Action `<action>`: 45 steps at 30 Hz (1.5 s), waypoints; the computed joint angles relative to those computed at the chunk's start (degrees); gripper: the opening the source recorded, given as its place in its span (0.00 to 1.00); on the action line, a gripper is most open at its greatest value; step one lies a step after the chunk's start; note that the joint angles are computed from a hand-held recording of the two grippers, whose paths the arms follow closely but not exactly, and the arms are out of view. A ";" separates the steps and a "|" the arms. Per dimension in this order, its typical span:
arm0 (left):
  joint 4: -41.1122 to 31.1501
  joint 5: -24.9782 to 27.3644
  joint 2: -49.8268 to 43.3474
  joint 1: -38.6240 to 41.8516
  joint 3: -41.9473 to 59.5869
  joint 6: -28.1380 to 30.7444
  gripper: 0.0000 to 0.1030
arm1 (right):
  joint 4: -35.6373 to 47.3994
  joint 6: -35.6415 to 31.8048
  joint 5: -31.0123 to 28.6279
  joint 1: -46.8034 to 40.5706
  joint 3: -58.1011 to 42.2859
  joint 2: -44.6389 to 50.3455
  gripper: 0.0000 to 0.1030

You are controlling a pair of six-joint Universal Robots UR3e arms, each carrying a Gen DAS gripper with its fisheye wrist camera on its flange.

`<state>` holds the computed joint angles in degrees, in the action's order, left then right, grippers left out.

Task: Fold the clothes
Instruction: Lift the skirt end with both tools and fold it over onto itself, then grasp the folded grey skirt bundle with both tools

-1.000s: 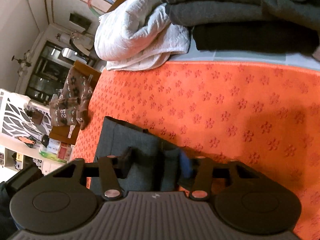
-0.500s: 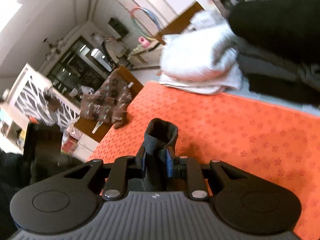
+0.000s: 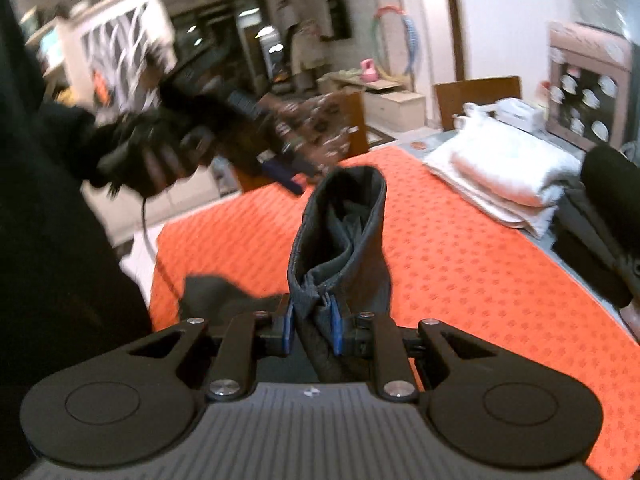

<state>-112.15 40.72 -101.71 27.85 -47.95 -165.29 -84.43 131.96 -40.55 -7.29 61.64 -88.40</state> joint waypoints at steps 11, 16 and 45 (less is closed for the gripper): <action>-0.44 1.78 10.71 -4.00 -11.94 7.88 0.41 | -8.77 -4.38 -11.12 6.67 30.86 -23.31 0.20; 6.36 10.81 13.02 -12.03 -20.29 7.39 0.35 | -17.71 -2.29 -14.56 10.00 42.27 -29.48 0.21; 22.51 20.41 32.67 -12.76 -49.05 26.25 0.32 | -37.55 47.33 -32.16 23.59 41.22 -16.40 0.30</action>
<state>-89.64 61.14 -69.04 15.09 -97.01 -139.04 -121.98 179.29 -72.71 16.30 102.86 -104.80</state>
